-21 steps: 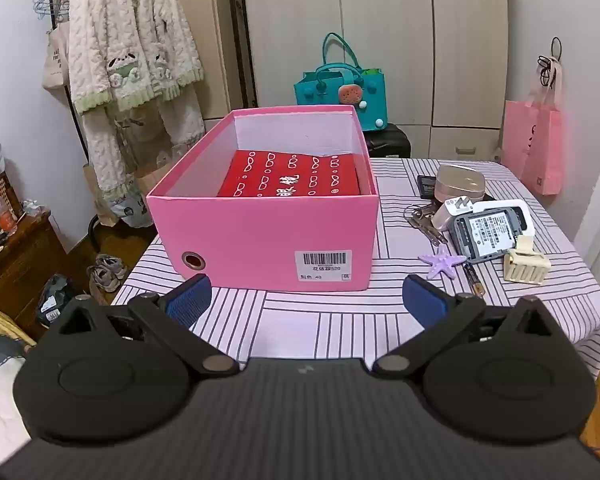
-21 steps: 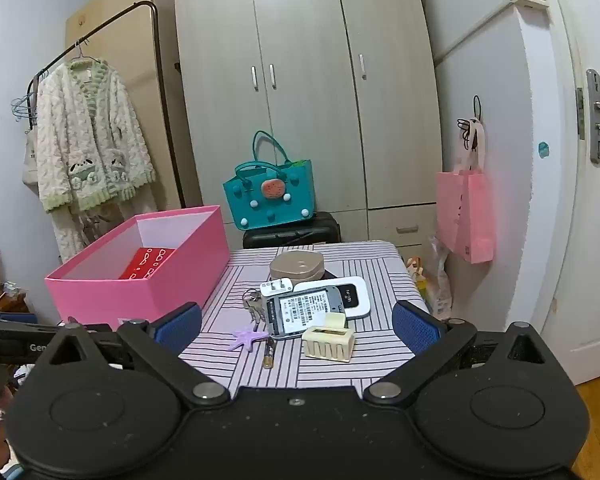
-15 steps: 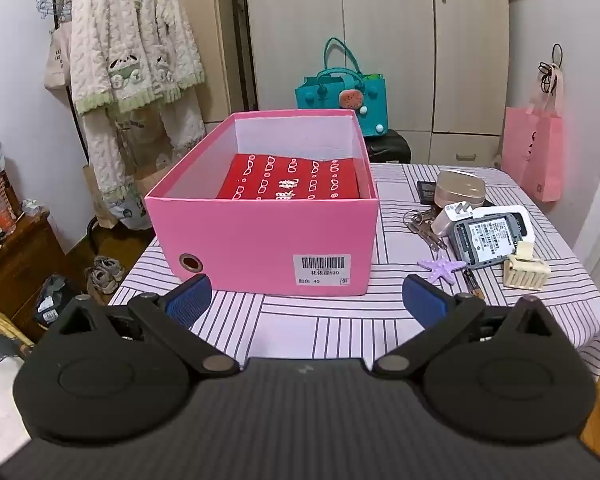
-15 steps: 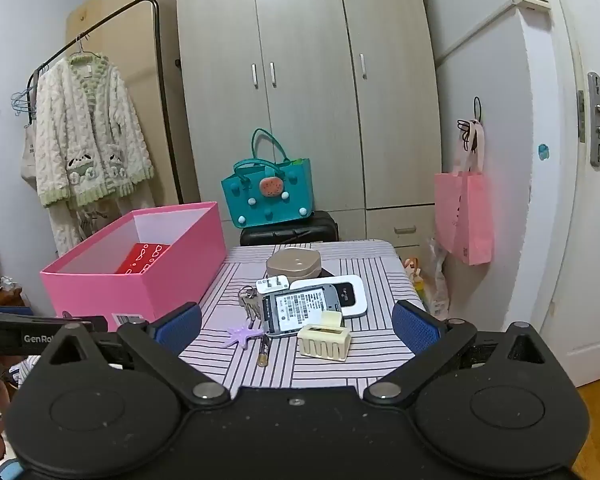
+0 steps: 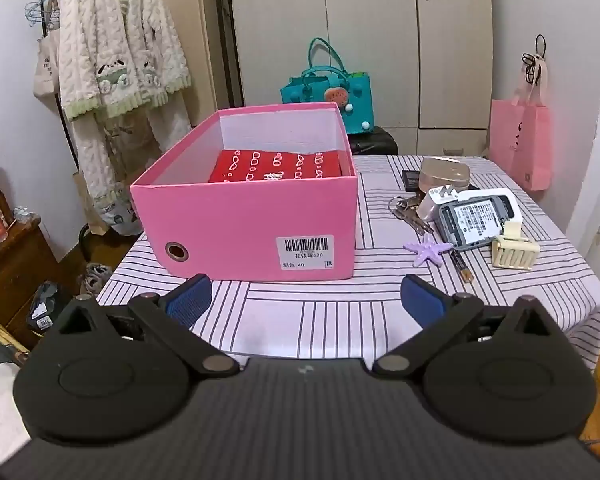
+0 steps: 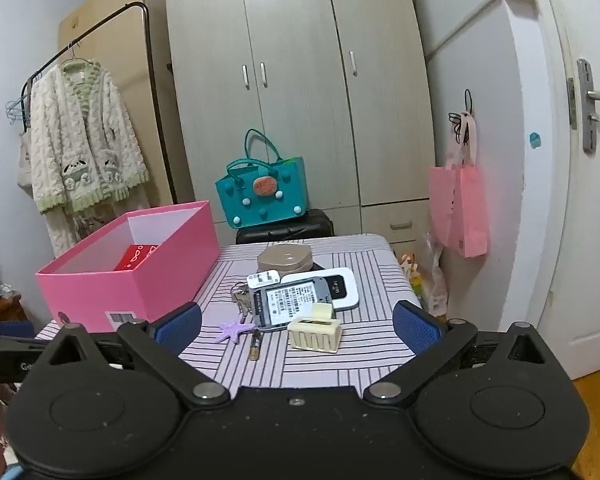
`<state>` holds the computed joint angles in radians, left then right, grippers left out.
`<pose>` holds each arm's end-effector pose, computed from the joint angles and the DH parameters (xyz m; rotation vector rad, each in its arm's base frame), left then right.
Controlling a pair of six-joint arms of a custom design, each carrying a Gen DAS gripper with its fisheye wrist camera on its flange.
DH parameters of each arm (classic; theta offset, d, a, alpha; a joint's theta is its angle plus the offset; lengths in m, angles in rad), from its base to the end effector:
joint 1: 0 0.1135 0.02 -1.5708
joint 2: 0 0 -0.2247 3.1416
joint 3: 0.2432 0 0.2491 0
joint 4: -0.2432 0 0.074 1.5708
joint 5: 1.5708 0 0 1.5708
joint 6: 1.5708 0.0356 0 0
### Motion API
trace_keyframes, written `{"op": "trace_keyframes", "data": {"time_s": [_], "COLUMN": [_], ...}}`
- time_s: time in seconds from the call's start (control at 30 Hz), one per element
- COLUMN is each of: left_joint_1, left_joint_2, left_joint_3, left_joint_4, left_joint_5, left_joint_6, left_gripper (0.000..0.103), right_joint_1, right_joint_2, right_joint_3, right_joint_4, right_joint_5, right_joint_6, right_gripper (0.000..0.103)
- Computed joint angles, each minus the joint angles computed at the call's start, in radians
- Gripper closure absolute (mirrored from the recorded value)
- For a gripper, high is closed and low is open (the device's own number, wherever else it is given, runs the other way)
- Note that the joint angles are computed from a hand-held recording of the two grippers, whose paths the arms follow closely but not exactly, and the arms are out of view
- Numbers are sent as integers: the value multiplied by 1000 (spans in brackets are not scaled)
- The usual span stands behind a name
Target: Organize rigid objects
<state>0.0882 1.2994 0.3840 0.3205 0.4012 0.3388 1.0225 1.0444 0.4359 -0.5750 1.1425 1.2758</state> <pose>0.2434 0.0076 0.1150 0.4887 2.0610 -0.1817 0.1180 0.1310 0.1366 0.4911 1.9069 -0.1643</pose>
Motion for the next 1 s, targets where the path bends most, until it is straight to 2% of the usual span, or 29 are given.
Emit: {"op": "trace_keyframes", "data": {"time_s": [0.3, 0.6, 1.0], "left_joint_1": [-5, 14, 7], "left_joint_2": [11, 22, 14], "left_joint_3": [-27, -73, -59], "left_joint_4": [59, 160, 116], "left_joint_5": [15, 47, 29], "left_joint_6": [-26, -54, -33], "left_gripper": [1, 0, 0], "right_joint_1": [46, 54, 43], "right_joint_2": [16, -2, 15], "right_joint_3": [-24, -36, -20], "right_joint_4": [8, -42, -65], "right_joint_5": [39, 44, 31], "right_joint_6": [6, 63, 75], "right_gripper": [0, 0, 0]}}
